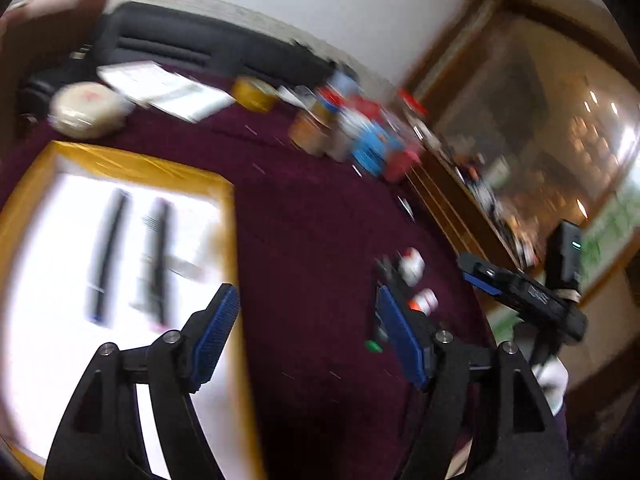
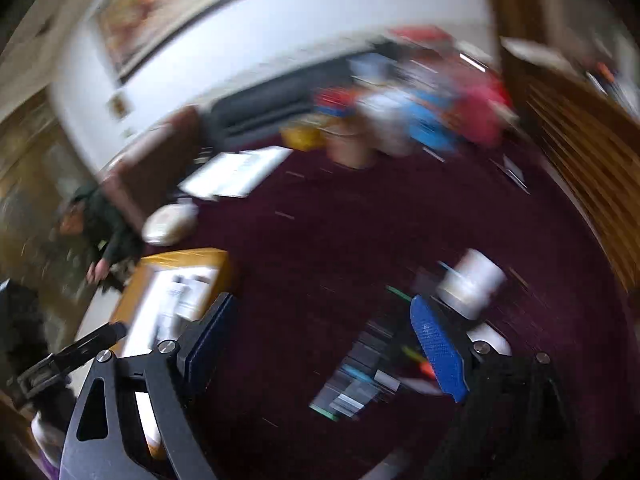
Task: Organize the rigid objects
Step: 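Lower the markers and the white bottle into the tray and open both tools, then grasp a black marker with the left tool while the right tool grasps a yellow-ended marker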
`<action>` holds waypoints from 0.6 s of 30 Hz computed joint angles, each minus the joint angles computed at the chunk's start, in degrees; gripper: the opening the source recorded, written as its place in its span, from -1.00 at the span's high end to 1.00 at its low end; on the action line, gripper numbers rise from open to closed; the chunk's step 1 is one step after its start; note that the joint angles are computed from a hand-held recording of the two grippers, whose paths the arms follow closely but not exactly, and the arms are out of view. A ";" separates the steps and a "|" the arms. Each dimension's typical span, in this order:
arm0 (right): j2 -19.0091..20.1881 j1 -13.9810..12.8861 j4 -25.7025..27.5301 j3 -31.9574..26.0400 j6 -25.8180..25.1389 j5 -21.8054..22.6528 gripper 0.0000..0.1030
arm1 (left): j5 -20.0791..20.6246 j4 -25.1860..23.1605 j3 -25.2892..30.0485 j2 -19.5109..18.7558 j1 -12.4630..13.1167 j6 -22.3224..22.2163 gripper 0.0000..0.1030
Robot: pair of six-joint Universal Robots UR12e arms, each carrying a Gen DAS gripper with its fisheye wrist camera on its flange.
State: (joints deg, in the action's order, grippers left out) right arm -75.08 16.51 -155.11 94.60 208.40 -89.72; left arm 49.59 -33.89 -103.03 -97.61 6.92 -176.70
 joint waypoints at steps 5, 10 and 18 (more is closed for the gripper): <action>-5.93 -5.81 -0.58 10.91 8.58 4.01 -0.65 | 3.88 -6.25 -0.20 0.11 -5.59 6.24 -0.39; -8.70 -8.03 -5.28 16.49 10.11 6.33 -0.65 | 8.35 -10.04 -1.18 1.10 -10.82 14.38 -0.39; -10.17 -8.29 -9.48 19.28 8.57 7.47 -0.65 | 20.06 -6.83 -1.44 -0.21 -17.63 19.25 -0.23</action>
State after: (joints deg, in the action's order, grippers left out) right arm -85.25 8.22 -164.59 113.88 216.96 -82.25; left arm 69.65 -40.72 -104.47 -97.82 -10.71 -157.46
